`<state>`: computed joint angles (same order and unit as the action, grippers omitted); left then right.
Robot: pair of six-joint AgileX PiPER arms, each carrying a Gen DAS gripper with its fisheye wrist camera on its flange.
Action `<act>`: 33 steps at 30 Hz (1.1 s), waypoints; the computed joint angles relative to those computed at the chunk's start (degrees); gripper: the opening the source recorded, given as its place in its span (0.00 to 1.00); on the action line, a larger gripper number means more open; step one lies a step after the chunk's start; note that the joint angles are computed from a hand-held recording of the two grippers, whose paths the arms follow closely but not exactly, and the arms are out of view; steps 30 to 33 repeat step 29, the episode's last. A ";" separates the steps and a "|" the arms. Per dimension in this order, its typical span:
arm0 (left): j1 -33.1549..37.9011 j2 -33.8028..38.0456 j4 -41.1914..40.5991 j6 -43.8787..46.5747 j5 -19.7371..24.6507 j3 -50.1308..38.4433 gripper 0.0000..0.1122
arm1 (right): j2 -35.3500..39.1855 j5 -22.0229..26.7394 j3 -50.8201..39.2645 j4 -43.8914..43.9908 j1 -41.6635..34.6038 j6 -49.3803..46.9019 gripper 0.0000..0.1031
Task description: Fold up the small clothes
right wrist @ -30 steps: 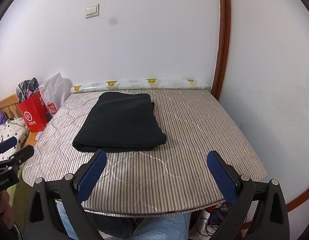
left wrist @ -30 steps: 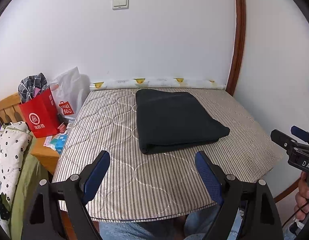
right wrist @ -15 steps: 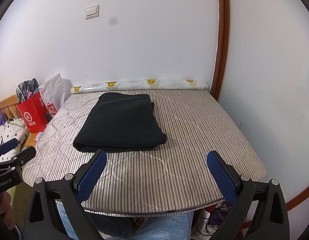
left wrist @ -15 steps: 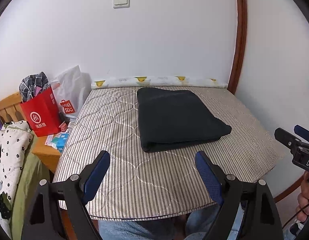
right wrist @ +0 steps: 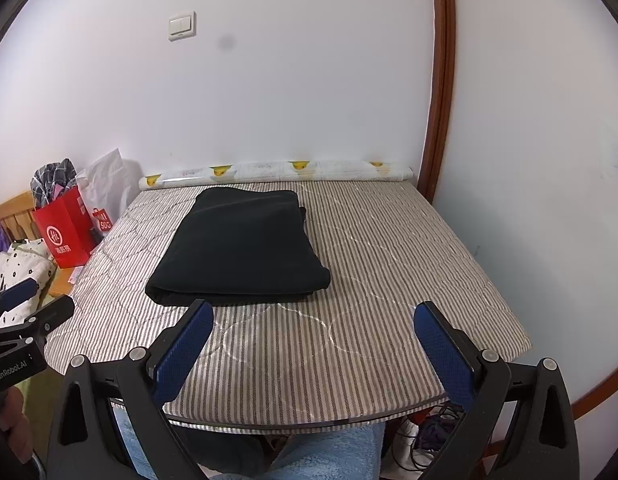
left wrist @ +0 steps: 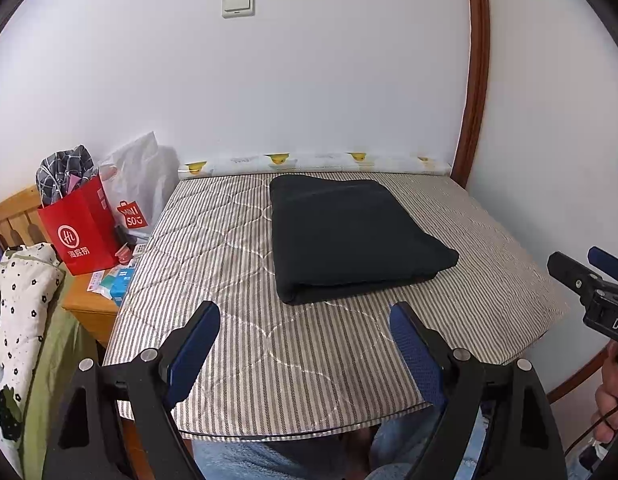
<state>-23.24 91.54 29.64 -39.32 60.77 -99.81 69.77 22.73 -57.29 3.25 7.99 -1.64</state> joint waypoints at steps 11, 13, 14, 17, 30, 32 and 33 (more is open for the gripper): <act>-0.31 0.26 0.10 -0.15 0.51 -0.85 0.77 | -0.48 -0.13 0.35 0.67 -0.71 -0.95 0.96; -0.31 0.27 0.10 -0.14 0.54 -0.89 0.77 | -0.57 -0.02 0.32 1.67 -0.89 -1.99 0.96; -0.20 0.21 -0.06 0.06 0.40 -0.82 0.77 | -0.61 0.04 0.30 1.24 -0.75 -1.59 0.96; -0.42 0.25 0.18 -0.27 0.59 -1.02 0.77 | -0.82 -0.17 0.49 0.68 -0.34 -1.26 0.96; -0.99 0.35 0.71 -0.68 1.04 -1.58 0.77 | -1.70 -0.40 0.93 0.65 -0.41 -1.28 0.96; -0.99 0.35 0.71 -0.68 1.04 -1.58 0.77 | -1.70 -0.40 0.93 0.65 -0.41 -1.28 0.96; -0.99 0.35 0.71 -0.68 1.04 -1.58 0.77 | -1.70 -0.40 0.93 0.65 -0.41 -1.28 0.96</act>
